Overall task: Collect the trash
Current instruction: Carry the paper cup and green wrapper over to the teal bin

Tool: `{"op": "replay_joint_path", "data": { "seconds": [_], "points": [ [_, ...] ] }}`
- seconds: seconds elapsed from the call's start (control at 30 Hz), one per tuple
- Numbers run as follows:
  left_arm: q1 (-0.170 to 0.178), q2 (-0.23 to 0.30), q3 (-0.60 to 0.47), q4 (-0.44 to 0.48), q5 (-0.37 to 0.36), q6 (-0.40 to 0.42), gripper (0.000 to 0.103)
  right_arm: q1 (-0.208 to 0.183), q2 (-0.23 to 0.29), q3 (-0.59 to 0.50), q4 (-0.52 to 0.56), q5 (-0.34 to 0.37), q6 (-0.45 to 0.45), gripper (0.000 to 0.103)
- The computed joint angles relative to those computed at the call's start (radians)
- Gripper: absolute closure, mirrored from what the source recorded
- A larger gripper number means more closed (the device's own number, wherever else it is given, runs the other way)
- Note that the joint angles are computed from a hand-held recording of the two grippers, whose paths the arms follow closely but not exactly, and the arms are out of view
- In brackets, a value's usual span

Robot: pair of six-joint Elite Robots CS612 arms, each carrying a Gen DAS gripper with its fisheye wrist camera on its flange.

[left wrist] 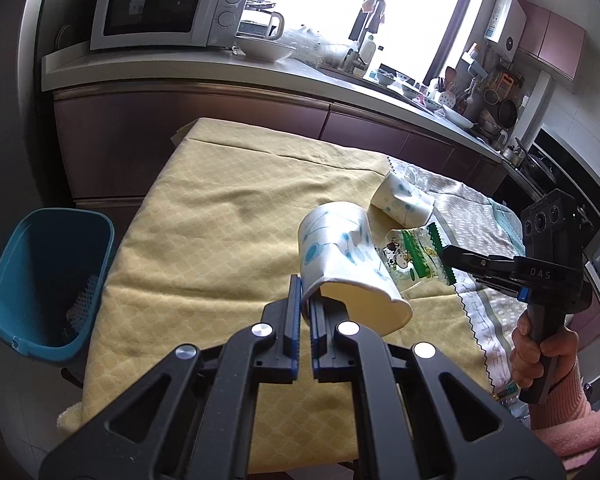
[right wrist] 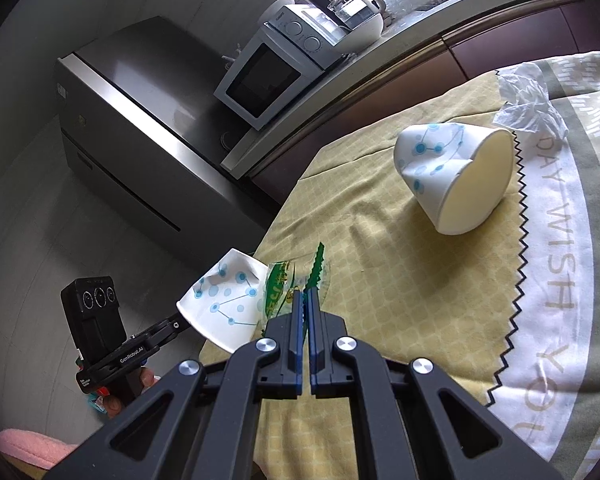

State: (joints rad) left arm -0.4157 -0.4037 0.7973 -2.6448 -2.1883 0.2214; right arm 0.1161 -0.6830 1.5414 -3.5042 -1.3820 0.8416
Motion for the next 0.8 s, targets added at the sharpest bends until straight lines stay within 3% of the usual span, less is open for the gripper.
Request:
{"op": "replay_joint_path", "data": {
  "seconds": [0.8],
  "points": [
    [0.049, 0.029, -0.050, -0.046, 0.062, -0.108, 0.099, -0.004, 0.060, -0.129, 0.091, 0.121, -0.066, 0.101]
  ]
}}
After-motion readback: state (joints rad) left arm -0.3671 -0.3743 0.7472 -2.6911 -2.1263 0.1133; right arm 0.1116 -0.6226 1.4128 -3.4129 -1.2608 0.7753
